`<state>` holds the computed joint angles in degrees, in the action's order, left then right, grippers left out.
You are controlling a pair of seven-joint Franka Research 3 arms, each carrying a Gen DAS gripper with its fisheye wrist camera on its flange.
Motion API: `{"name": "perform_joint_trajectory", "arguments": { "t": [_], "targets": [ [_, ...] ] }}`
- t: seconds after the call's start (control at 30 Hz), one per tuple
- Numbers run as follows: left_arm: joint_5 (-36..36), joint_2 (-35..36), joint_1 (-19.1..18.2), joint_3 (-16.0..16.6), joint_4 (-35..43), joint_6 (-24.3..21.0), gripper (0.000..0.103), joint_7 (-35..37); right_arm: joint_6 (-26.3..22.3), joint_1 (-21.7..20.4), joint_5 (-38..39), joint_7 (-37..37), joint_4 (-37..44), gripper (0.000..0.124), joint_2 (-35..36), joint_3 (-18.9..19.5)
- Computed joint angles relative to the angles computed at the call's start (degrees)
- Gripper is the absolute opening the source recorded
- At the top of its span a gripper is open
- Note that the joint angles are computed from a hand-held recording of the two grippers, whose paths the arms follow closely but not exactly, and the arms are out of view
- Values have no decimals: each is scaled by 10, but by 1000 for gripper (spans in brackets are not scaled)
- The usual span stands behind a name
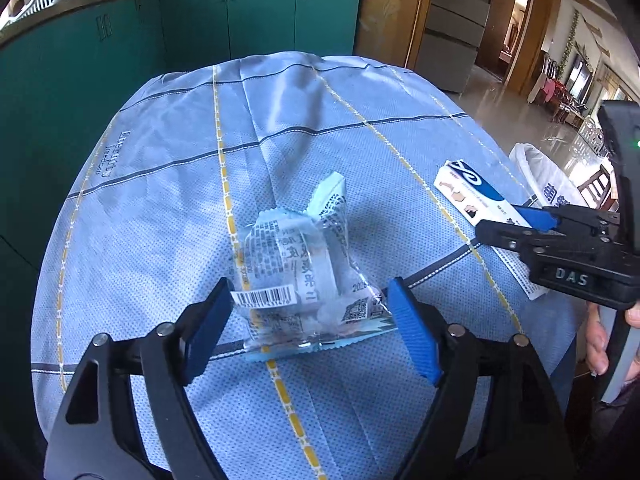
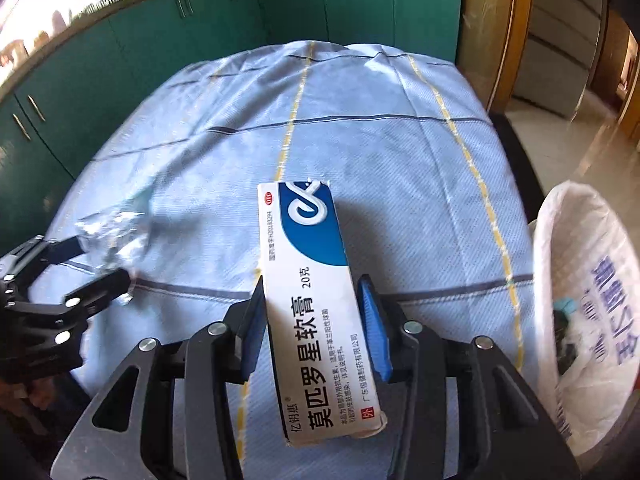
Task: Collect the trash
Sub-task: 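Lift the ointment box with the right tool while the left tool lifts the clear wrapper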
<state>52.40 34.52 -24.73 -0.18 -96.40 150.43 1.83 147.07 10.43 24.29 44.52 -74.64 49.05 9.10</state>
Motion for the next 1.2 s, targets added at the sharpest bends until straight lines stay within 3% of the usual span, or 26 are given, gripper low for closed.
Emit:
{"name": "perform_joint_trajectory", "arguments": {
  "t": [0.2,0.3,0.63,1.03,1.2],
  "targets": [
    [-4,8,-1,0,9,-1,82,8,5,-5,8,-22,1,50,4,12],
    [-3,10,-3,2,12,-1,77,8,0,-11,18,-39,-7,43,-1,19],
    [27,1,-17,14,7,4,70,-16,11,-19,44,-51,-36,43,-23,18],
    [90,-29,-19,-1,0,-32,70,-63,40,-44,96,-102,-82,43,-60,40],
    [118,-46,-28,-3,3,-71,70,-79,61,-62,135,-138,-95,43,-78,54]
  ]
}}
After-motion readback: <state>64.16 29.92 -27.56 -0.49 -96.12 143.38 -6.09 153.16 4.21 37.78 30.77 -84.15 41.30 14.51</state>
